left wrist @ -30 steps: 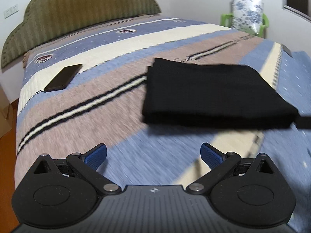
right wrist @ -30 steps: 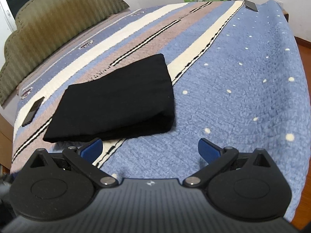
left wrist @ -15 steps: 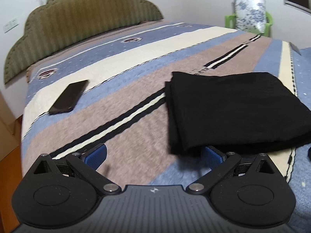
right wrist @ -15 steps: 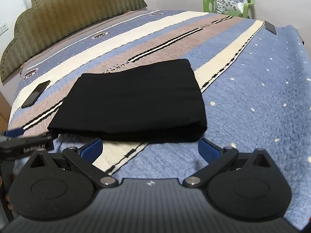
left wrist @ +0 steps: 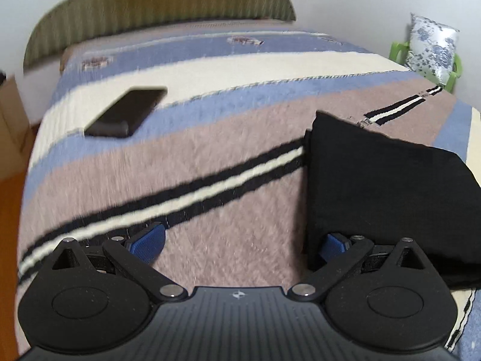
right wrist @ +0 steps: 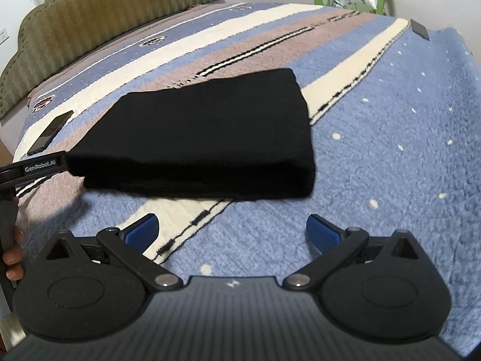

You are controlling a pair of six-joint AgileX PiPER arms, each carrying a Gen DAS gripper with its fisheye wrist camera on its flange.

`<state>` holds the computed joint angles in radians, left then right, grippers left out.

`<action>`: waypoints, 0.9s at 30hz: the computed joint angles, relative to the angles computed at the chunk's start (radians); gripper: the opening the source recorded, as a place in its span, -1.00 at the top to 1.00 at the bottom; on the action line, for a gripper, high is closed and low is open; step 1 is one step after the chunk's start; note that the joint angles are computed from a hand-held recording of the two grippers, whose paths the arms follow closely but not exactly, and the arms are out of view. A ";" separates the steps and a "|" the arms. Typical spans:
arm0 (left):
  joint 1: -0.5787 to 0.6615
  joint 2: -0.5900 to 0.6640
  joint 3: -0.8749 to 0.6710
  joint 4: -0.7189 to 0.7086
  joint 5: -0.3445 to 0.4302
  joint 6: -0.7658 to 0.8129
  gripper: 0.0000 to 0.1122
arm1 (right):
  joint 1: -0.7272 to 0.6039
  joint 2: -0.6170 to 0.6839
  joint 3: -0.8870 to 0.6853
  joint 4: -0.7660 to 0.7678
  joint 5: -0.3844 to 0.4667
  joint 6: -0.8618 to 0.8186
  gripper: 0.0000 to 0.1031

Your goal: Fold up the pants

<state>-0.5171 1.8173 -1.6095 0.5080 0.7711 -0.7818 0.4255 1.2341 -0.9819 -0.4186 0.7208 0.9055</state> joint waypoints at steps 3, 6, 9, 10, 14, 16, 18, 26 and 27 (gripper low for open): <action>-0.037 -0.003 -0.006 0.066 0.043 -0.028 -0.84 | -0.011 -0.009 0.006 -0.019 0.010 0.038 -1.00; -0.066 0.000 -0.019 0.098 0.074 -0.007 -0.84 | 0.037 -0.006 -0.028 -0.193 0.149 0.209 -1.00; -0.071 -0.008 0.007 0.121 0.055 -0.023 -0.84 | 0.082 0.040 -0.096 -0.350 0.355 0.263 -1.00; -0.064 -0.011 0.009 0.103 0.050 -0.018 -0.84 | 0.072 0.046 -0.107 -0.358 0.374 0.227 -1.00; -0.032 -0.027 0.025 0.023 0.018 0.012 -0.84 | -0.042 0.040 -0.119 -0.211 0.303 0.026 -1.00; -0.022 -0.033 0.035 -0.002 0.005 0.024 -0.84 | -0.063 0.049 -0.121 -0.225 0.299 0.031 -1.00; -0.021 -0.036 0.041 -0.007 0.001 0.026 -0.84 | -0.067 0.071 -0.128 -0.255 0.308 0.035 -1.00; -0.039 -0.023 0.023 0.026 0.034 0.021 -0.84 | -0.098 0.177 -0.163 -0.363 0.332 0.081 -1.00; -0.038 -0.022 0.022 0.024 0.035 0.024 -0.84 | -0.107 0.182 -0.163 -0.375 0.341 0.113 -1.00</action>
<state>-0.5552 1.7948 -1.5870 0.5318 0.8065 -0.7579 0.3190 1.4157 -1.1452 -0.7941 1.0615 1.0185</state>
